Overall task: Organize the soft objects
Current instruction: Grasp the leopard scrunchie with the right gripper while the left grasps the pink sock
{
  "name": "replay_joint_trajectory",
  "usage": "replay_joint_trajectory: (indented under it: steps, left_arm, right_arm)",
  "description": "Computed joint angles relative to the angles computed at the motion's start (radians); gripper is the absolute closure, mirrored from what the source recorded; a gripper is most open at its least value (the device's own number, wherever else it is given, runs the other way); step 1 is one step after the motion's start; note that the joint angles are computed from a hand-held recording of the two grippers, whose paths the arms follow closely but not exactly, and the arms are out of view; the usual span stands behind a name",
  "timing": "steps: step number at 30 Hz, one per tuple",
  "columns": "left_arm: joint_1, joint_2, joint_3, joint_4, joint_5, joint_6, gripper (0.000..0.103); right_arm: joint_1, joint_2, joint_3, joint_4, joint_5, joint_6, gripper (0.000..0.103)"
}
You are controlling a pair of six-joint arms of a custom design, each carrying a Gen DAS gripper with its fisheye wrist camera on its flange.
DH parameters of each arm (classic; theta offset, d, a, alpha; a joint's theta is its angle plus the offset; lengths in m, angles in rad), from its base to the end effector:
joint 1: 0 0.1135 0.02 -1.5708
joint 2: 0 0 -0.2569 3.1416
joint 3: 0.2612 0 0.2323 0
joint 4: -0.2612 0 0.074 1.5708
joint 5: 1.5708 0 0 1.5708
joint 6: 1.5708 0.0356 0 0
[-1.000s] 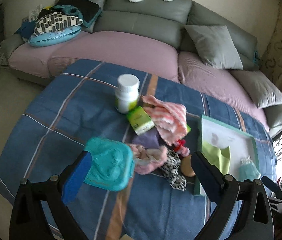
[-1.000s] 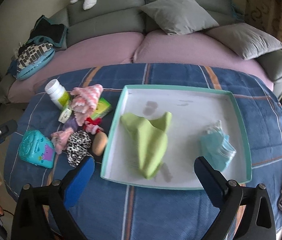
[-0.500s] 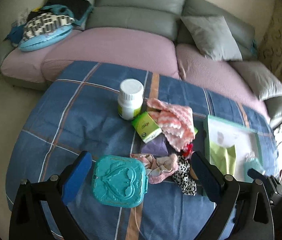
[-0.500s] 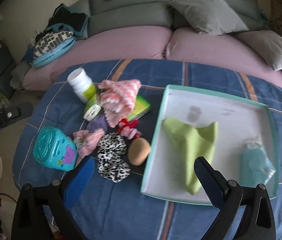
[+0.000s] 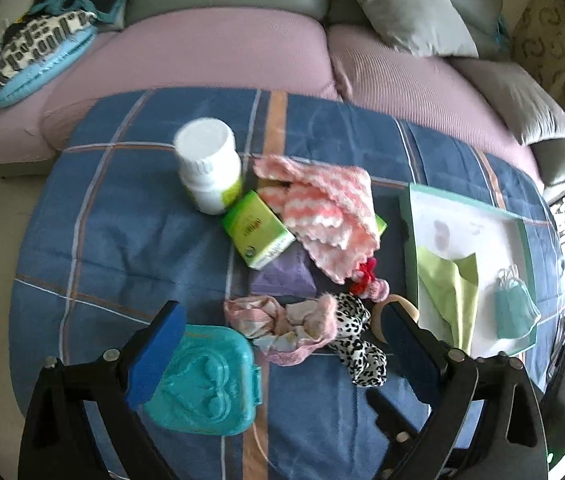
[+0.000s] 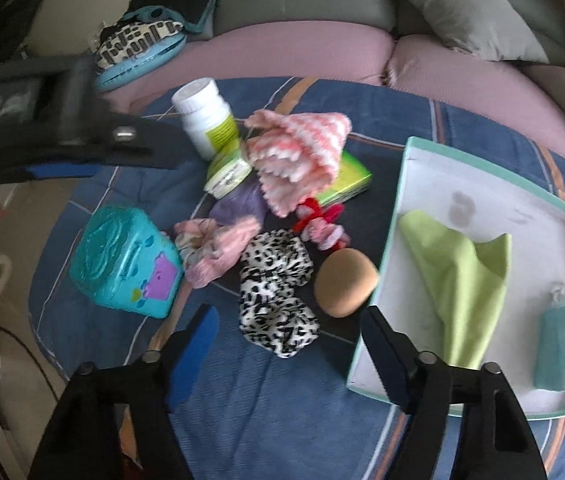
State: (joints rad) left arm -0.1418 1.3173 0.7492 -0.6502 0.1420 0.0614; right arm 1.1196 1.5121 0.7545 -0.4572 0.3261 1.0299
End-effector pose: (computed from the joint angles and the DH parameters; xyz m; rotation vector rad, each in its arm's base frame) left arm 0.2119 -0.0353 0.1895 0.3178 2.7693 -0.2180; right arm 0.1179 0.2171 0.1584 -0.0409 2.6816 0.2142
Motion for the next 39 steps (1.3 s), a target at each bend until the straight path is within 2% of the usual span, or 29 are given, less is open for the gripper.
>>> replay_joint_trajectory:
  steps: [2,3,5,6,7,8,11,13,16,17,19,21,24,28,34,39]
  left_arm:
    - [-0.018,0.042,0.008,0.006,0.0,-0.01,0.014]
    - [-0.028,0.061,0.011,0.011,-0.001,-0.016,0.015]
    - [-0.053,0.102,0.011,0.03,-0.013,-0.033,0.015]
    - [-0.058,0.113,0.012,0.033,-0.013,-0.034,0.018]
    - [-0.065,0.131,0.015,0.037,-0.01,-0.037,0.025]
    - [-0.079,0.153,0.019,0.04,-0.014,-0.042,0.028]
    - [-0.119,0.192,0.023,0.058,-0.037,-0.055,0.031]
    - [-0.132,0.218,0.03,0.066,-0.042,-0.056,0.037]
    - [-0.159,0.271,0.039,0.089,-0.063,-0.068,0.039]
    - [-0.169,0.289,0.04,0.099,-0.073,-0.073,0.04]
    - [-0.173,0.32,0.052,0.106,-0.07,-0.072,0.049]
    - [-0.181,0.345,0.057,0.114,-0.073,-0.075,0.05]
    - [-0.187,0.366,0.051,0.13,-0.085,-0.063,0.059]
    - [-0.188,0.393,0.049,0.15,-0.086,-0.068,0.069]
    - [-0.176,0.405,0.026,0.191,-0.076,-0.079,0.086]
    - [-0.158,0.392,0.017,0.198,-0.065,-0.075,0.089]
  right_arm:
    - [0.0,0.014,0.002,0.026,-0.014,-0.014,0.038]
    - [-0.001,0.021,0.001,0.041,-0.023,-0.021,0.041]
    - [-0.008,0.034,-0.005,0.066,-0.039,-0.029,0.042]
    - [-0.008,0.041,-0.009,0.078,-0.045,-0.03,0.047]
    - [-0.005,0.045,-0.012,0.087,-0.046,-0.028,0.05]
    - [-0.006,0.051,-0.016,0.098,-0.053,-0.031,0.053]
    - [-0.004,0.067,-0.022,0.117,-0.064,-0.029,0.055]
    - [-0.008,0.065,-0.039,0.143,-0.076,-0.021,0.061]
    - [-0.015,0.071,-0.052,0.159,-0.084,-0.019,0.062]
    - [-0.017,0.073,-0.058,0.17,-0.091,-0.019,0.067]
    - [-0.018,0.082,-0.062,0.178,-0.096,-0.019,0.069]
    - [-0.017,0.09,-0.066,0.194,-0.102,-0.017,0.069]
    - [-0.027,0.092,-0.085,0.226,-0.116,-0.02,0.074]
    - [-0.035,0.099,-0.105,0.26,-0.132,-0.013,0.074]
    - [-0.042,0.109,-0.137,0.301,-0.148,-0.009,0.086]
    - [-0.091,0.11,-0.167,0.344,-0.179,-0.046,0.093]
